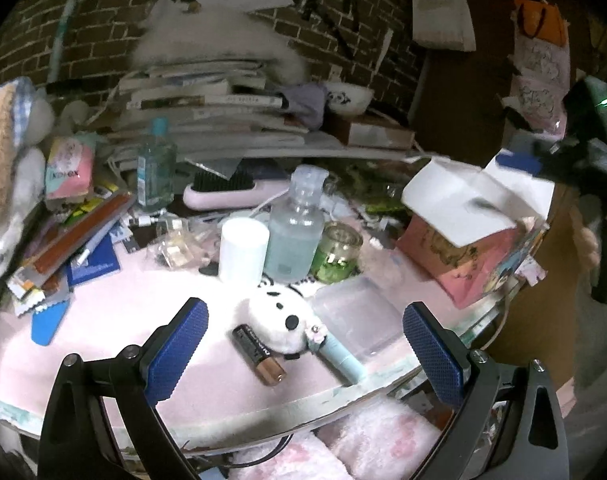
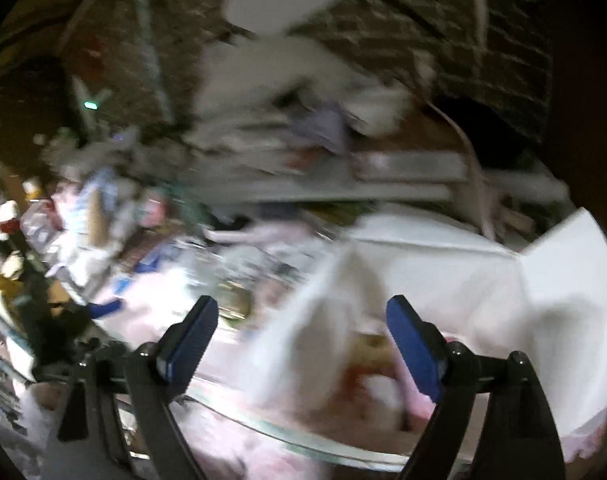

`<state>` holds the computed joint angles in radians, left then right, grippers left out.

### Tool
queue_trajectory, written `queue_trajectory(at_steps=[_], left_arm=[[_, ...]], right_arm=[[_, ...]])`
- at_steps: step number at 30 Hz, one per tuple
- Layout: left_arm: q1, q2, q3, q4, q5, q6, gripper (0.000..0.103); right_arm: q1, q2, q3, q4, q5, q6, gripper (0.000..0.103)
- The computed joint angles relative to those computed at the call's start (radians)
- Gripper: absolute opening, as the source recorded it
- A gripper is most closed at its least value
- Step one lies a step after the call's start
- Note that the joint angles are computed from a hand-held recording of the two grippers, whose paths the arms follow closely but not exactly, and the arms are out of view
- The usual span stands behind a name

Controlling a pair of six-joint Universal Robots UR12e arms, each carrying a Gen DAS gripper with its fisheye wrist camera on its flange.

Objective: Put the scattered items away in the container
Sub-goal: 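Carry the pink cloth into the white paper box and open the right gripper, then grasp the white panda plush with the left gripper and lift it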

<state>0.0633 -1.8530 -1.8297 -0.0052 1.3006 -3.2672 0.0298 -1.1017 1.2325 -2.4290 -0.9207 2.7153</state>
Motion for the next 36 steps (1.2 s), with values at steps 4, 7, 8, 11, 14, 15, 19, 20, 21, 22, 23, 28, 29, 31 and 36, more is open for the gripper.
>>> queue_trajectory(at_steps=[4, 7, 8, 11, 14, 15, 19, 20, 21, 22, 23, 28, 29, 31, 36], left_arm=[[-0.006, -0.015, 0.007, -0.004, 0.007, 0.009, 0.096], [-0.011, -0.027, 0.016, -0.010, 0.021, 0.025, 0.085], [-0.013, -0.031, 0.020, -0.013, 0.030, 0.030, 0.084], [-0.017, -0.045, 0.030, -0.020, 0.052, 0.033, 0.073], [-0.020, -0.056, 0.043, -0.047, 0.076, 0.029, 0.058], [-0.023, -0.059, 0.047, -0.055, 0.093, 0.035, 0.057], [-0.026, -0.067, 0.052, -0.061, 0.117, 0.040, 0.051], [-0.027, -0.069, 0.055, -0.067, 0.125, 0.045, 0.049], [-0.026, -0.071, 0.055, -0.062, 0.126, 0.045, 0.048], [-0.025, -0.072, 0.056, -0.063, 0.125, 0.043, 0.047], [-0.025, -0.073, 0.057, -0.062, 0.129, 0.044, 0.044], [-0.025, -0.079, 0.064, -0.057, 0.138, 0.040, 0.035], [-0.023, -0.080, 0.065, -0.053, 0.131, 0.038, 0.034], [-0.021, -0.081, 0.065, -0.042, 0.126, 0.038, 0.033], [-0.016, -0.069, 0.057, -0.022, 0.112, 0.056, 0.031]], right_arm=[[0.023, -0.028, 0.103, -0.203, 0.072, 0.004, 0.084], [0.045, -0.041, 0.157, -0.281, 0.083, -0.012, 0.084], [0.051, -0.046, 0.177, -0.311, 0.079, -0.009, 0.084], [0.063, -0.054, 0.237, -0.417, 0.075, 0.013, 0.084], [0.063, -0.054, 0.287, -0.506, 0.092, 0.058, 0.084], [0.062, -0.053, 0.298, -0.523, 0.090, 0.068, 0.084], [0.066, -0.052, 0.322, -0.483, 0.081, 0.074, 0.084], [0.065, -0.053, 0.322, -0.458, 0.086, 0.072, 0.084], [0.065, -0.052, 0.322, -0.439, 0.087, 0.071, 0.084], [0.065, -0.051, 0.323, -0.430, 0.084, 0.072, 0.084], [0.065, -0.050, 0.324, -0.424, 0.080, 0.070, 0.084], [0.065, -0.044, 0.324, -0.425, 0.077, 0.078, 0.084], [0.065, -0.043, 0.324, -0.424, 0.076, 0.078, 0.084], [0.065, -0.041, 0.321, -0.420, 0.073, 0.081, 0.084], [0.066, -0.035, 0.318, -0.421, 0.061, 0.091, 0.084]])
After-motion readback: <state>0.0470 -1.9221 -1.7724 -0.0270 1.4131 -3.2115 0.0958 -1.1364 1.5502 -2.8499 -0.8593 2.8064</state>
